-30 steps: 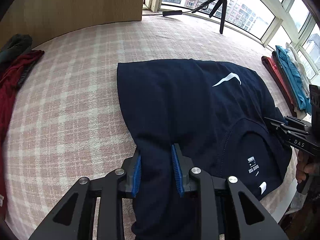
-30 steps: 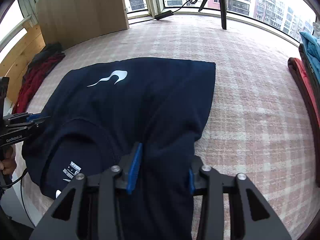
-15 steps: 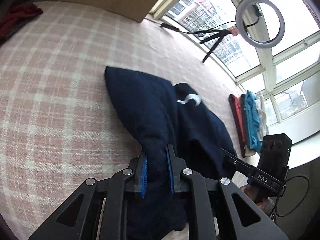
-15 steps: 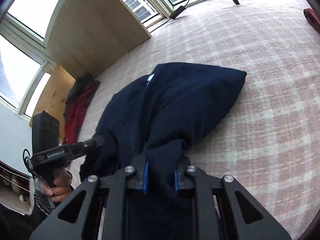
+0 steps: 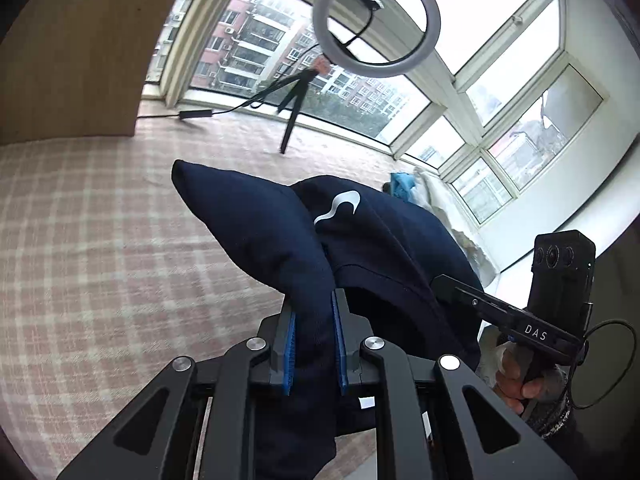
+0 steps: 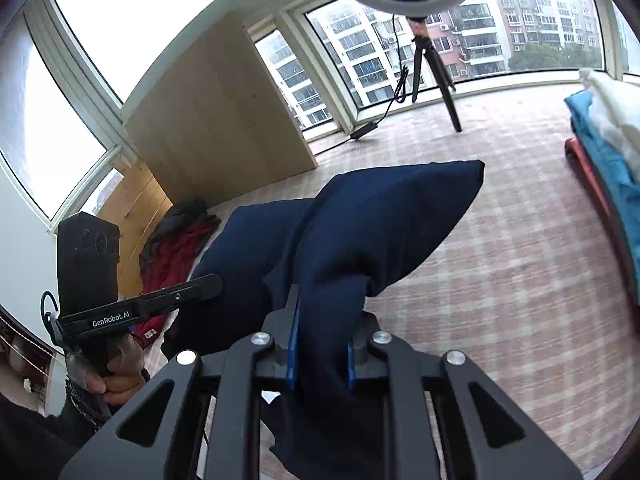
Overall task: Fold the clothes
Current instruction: 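Lift the folded shirt with both tools and place it on the clothes stack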
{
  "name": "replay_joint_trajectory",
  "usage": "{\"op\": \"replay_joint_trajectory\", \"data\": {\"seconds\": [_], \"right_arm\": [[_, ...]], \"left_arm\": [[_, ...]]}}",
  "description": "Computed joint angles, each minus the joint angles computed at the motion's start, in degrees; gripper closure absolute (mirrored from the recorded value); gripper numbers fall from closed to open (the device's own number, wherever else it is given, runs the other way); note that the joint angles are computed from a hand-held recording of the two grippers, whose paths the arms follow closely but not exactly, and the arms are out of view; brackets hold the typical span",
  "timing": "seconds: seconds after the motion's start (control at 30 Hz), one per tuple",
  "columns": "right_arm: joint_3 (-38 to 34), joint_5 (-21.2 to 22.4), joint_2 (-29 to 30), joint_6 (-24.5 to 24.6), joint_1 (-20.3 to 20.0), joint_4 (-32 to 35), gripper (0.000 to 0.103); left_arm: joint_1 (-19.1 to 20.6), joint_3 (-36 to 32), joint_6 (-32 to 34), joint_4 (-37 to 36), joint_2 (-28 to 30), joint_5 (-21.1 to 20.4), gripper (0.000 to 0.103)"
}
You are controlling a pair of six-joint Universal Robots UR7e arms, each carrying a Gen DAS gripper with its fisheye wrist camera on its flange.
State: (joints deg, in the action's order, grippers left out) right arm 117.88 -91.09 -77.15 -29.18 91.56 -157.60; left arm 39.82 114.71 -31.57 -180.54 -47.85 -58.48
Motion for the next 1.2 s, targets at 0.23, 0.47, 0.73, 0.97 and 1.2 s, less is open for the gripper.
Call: {"op": "replay_joint_trajectory", "data": {"seconds": [0.23, 0.47, 0.73, 0.97, 1.2], "right_arm": [[-9.0, 0.2, -6.6, -8.9, -4.0, 6.8, 0.087], [-29.3, -1.5, -3.4, -18.2, -9.6, 20.1, 0.087], [-54.4, -6.7, 9.4, -26.3, -13.9, 31.1, 0.087], [-71.3, -10.3, 22.1, -24.9, -19.9, 42.0, 0.083], [-70.2, 1.5, 17.2, -28.1, -21.0, 40.7, 0.077]], "left_arm": [[-2.6, -20.9, 8.3, 3.8, 13.3, 1.0, 0.089], [-2.8, -51.9, 10.4, 13.9, 31.9, 0.1, 0.089], [-1.4, -82.3, 9.3, 32.1, 49.7, 4.6, 0.089], [1.6, -83.4, -1.0, 40.1, 51.0, 3.8, 0.085], [-2.6, -76.9, 5.3, 38.1, 45.1, 13.6, 0.086]]}}
